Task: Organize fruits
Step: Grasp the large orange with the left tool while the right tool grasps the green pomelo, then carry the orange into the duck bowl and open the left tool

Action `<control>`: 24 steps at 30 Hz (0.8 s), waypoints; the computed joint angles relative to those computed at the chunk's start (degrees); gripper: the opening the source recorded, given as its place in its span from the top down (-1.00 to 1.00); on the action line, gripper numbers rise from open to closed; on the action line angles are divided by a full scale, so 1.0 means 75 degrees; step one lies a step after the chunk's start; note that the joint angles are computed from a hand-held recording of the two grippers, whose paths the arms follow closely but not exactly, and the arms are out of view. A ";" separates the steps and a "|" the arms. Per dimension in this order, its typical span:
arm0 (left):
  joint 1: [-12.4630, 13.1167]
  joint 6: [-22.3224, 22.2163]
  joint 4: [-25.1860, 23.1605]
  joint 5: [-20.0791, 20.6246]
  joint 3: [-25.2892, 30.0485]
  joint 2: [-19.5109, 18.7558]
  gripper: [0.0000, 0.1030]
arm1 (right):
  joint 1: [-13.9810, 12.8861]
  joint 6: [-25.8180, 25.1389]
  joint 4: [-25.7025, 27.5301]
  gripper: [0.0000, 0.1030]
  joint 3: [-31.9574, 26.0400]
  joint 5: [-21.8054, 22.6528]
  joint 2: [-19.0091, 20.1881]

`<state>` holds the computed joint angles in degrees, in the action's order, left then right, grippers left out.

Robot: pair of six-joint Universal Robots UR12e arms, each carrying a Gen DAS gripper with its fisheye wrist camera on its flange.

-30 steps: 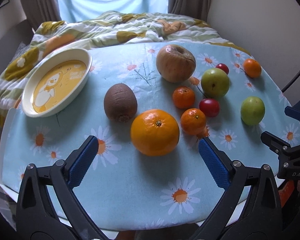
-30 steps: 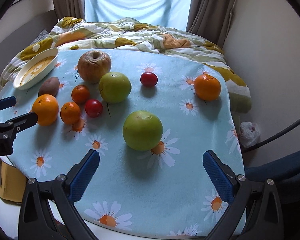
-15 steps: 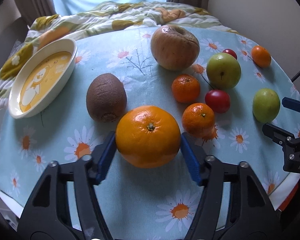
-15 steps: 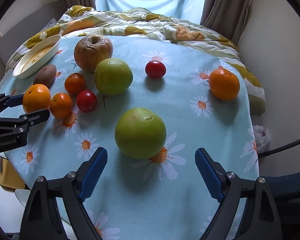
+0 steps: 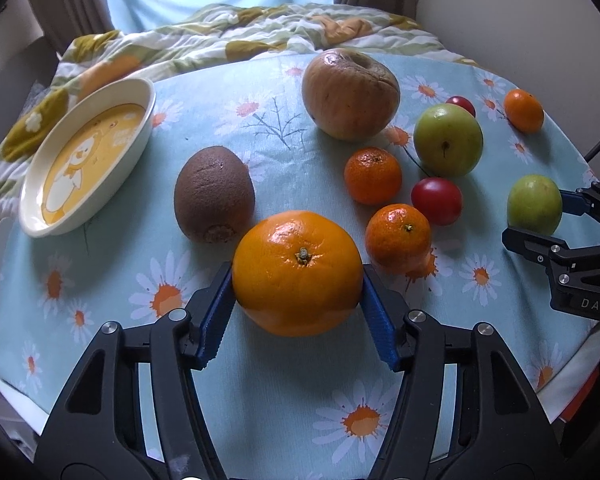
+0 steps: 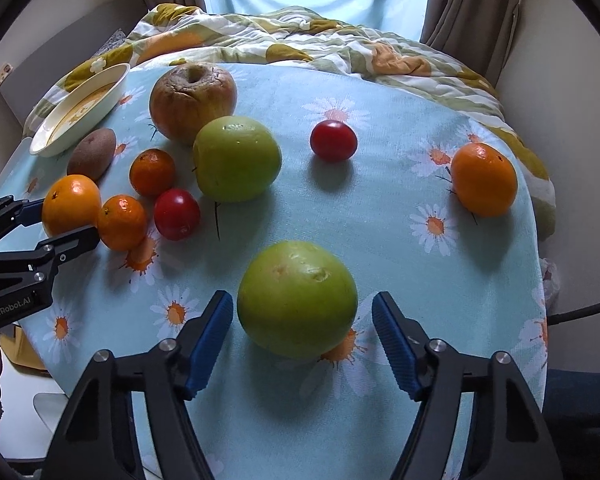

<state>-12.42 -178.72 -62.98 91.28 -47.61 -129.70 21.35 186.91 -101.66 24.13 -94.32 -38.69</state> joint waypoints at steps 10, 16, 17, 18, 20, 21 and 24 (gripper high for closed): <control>-0.0005 -0.0212 0.0094 0.0026 -0.0174 0.0141 -0.28 | -0.0023 -0.0144 -0.0174 0.04 0.0003 0.0101 -0.0002; -0.0010 -0.0522 0.0211 0.0077 -0.0223 0.0267 -0.28 | -0.0033 -0.0165 -0.0121 0.04 -0.0192 0.0210 0.0019; -0.0007 -0.0574 0.0246 0.0085 -0.0233 0.0292 -0.28 | -0.0031 -0.0185 -0.0125 0.04 -0.0220 0.0222 0.0018; -0.0002 -0.0624 0.0285 0.0087 -0.0244 0.0318 -0.28 | -0.0028 -0.0210 -0.0066 0.04 -0.0327 0.0235 0.0054; 0.0003 -0.0730 0.0362 0.0108 -0.0267 0.0371 -0.28 | -0.0020 -0.0260 0.0004 0.04 -0.0524 0.0256 0.0118; 0.0009 -0.0774 0.0395 0.0115 -0.0274 0.0397 -0.28 | -0.0014 -0.0305 0.0051 0.04 -0.0644 0.0267 0.0160; 0.0036 -0.0886 0.0569 0.0160 -0.0321 0.0483 -0.28 | 0.0026 -0.0427 0.0256 0.04 -0.1117 0.0241 0.0343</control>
